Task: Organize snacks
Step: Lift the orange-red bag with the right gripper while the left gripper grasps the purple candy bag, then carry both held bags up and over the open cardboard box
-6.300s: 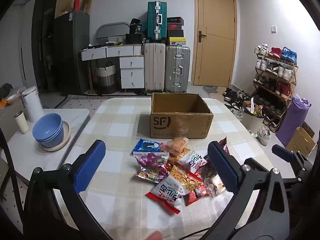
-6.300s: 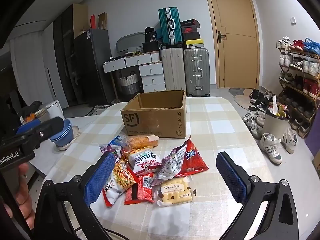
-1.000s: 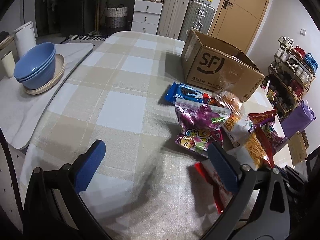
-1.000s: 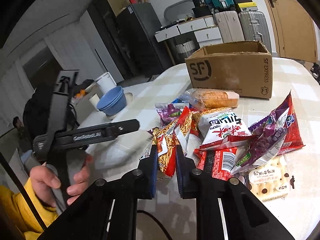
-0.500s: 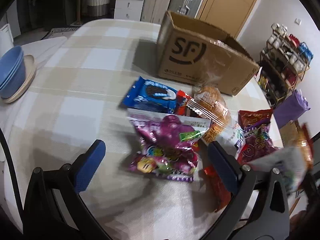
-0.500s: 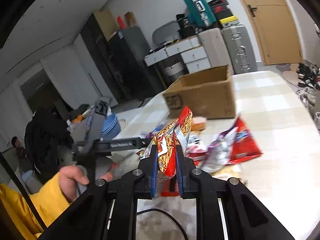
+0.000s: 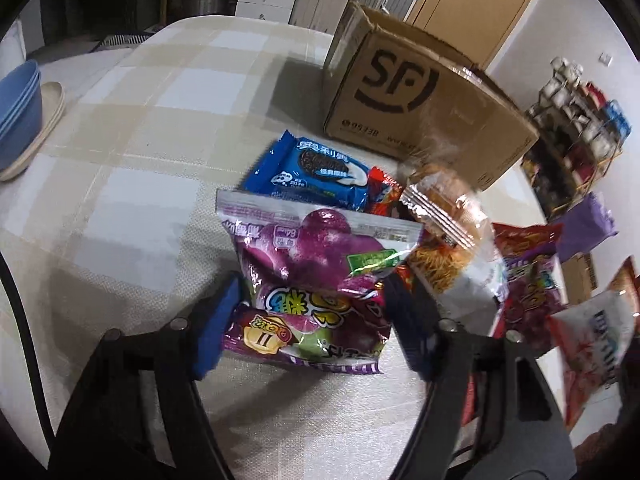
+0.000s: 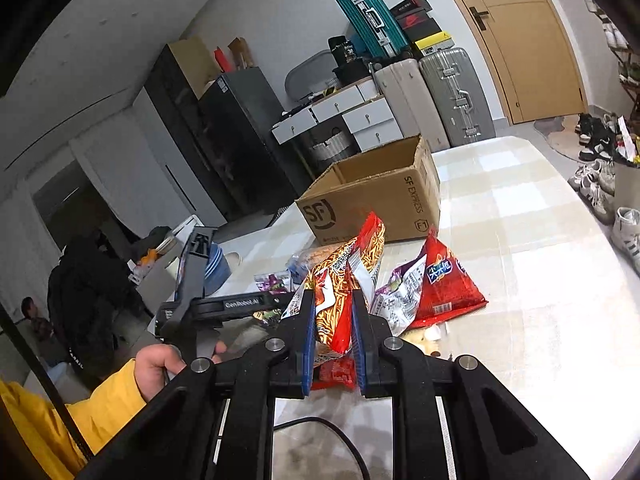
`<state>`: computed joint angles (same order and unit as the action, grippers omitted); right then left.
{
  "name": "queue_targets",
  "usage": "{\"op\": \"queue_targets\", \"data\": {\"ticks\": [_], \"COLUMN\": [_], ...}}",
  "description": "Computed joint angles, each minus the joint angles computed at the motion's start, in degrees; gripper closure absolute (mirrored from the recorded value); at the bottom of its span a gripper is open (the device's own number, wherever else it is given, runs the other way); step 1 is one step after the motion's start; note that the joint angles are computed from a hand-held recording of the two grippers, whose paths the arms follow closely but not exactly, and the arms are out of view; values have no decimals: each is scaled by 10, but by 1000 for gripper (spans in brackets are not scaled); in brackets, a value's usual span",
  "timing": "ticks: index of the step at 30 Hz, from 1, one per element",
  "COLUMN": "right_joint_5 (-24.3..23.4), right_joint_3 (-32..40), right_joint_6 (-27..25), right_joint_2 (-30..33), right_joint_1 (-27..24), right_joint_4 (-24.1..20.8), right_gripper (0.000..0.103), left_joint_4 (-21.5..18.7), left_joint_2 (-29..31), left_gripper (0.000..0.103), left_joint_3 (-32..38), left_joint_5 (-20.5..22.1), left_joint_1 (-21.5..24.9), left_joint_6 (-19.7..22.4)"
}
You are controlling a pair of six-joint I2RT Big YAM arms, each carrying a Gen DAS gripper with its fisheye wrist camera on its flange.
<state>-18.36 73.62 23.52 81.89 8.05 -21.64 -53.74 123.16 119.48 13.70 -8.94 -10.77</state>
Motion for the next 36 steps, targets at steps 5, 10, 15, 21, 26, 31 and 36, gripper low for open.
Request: {"op": "queue_targets", "data": {"ticks": [5,10,15,21,26,31,36], "right_joint_5": [1,0,-3,-17,-14,-16,-27], "right_joint_3": [2,11,16,21,25,33,49], "right_joint_6": [1,5,6,21,19,24,23], "right_joint_2": [4,13,21,29,31,31,35], "right_joint_1": [2,8,15,14,19,19,13], "right_joint_4": [-6,-12,-15,-15,-17,-16,-16], "right_gripper": [88,88,88,88,88,88,88], "left_joint_4": [20,44,43,59,70,80,75], "left_joint_2": [-14,-37,-50,-76,-96,-115,-127], "left_gripper": [48,58,60,60,60,60,60], "left_joint_3": [-25,-67,-85,-119,-146,-164,-163], "left_joint_5": [17,42,60,66,75,79,72], "left_joint_1": [7,18,26,29,35,39,39], "left_joint_6": [17,25,32,34,32,37,47]}}
